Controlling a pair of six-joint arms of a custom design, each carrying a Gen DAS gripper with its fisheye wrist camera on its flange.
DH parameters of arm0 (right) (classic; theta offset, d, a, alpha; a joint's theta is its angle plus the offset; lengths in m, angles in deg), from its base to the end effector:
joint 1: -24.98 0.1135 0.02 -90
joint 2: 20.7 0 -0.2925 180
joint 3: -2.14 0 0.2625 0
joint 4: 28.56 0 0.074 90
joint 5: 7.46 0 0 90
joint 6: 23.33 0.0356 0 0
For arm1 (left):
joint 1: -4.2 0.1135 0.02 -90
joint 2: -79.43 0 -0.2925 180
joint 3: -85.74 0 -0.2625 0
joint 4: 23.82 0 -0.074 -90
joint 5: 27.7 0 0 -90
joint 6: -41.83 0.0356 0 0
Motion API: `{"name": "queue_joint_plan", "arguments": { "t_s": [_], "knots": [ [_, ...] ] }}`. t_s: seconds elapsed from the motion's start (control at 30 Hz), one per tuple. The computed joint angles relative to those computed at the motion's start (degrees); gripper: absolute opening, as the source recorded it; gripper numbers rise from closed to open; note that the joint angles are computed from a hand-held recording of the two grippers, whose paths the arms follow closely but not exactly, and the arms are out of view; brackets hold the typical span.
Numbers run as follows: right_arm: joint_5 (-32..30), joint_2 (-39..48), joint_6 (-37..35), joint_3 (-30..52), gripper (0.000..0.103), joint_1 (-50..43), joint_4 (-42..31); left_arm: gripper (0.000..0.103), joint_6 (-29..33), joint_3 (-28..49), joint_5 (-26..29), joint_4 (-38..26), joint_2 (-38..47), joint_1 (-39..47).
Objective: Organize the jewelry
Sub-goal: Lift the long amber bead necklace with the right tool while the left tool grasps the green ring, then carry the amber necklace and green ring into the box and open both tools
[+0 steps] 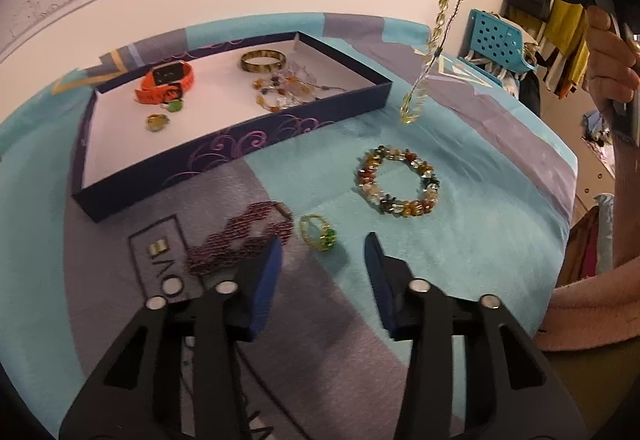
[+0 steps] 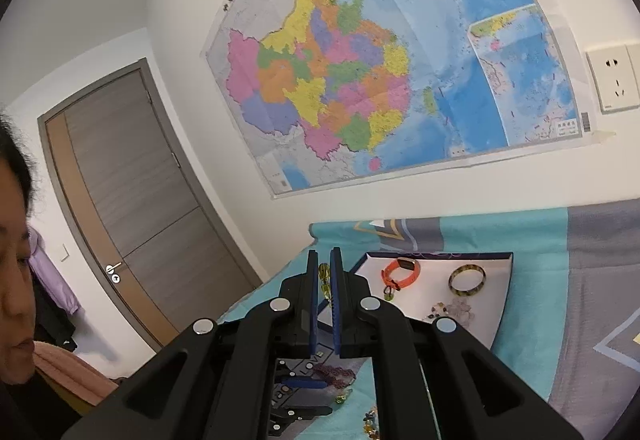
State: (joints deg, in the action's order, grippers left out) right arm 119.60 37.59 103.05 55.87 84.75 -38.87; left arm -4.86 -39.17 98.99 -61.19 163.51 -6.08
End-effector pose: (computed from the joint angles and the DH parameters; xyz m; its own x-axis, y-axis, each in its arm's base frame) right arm 0.1328 0.1852 0.3152 -0.3390 0.3583 -0.8699 -0.2424 0.8602 0.4488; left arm 0.2526 -0.0674 0.1833 -0.3960 0.6308 -0.6672 0.8940 0.4309 -0.1232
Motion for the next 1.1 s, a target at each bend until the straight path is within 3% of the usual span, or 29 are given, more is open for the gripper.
{"name": "queue_joint_plan", "arguments": {
  "t_s": [0.2, 0.3, 0.37, 0.83, 1.1],
  "knots": [
    [-2.45, 1.41, 0.93, -0.44, 0.004, -1.83, 0.66, 0.031, -3.02, 0.01, -3.98, 2.35, 1.23, -4.2],
    [-3.61, 2.01, 0.87, -0.23, 0.004, -2.62, 0.78, 0.015, -3.9, 0.45, -4.34, 2.41, 1.7, -4.55],
    [-3.8, 2.35, 0.66, -0.01, 0.004, -2.84, 0.75, 0.014, -4.19, 0.58, -4.02, 2.42, 1.95, -4.26],
    [-6.18, 2.91, -2.73, 2.71, 0.004, -6.0, 0.45, 0.012, -5.65, 6.19, 2.13, -1.36, -0.14, -0.05],
    [-10.23, 4.2, -4.39, 4.31, 0.004, -10.7, 1.96, 0.012, -8.84, 11.9, 1.22, 0.43, 2.07, 0.7]
  ]
}}
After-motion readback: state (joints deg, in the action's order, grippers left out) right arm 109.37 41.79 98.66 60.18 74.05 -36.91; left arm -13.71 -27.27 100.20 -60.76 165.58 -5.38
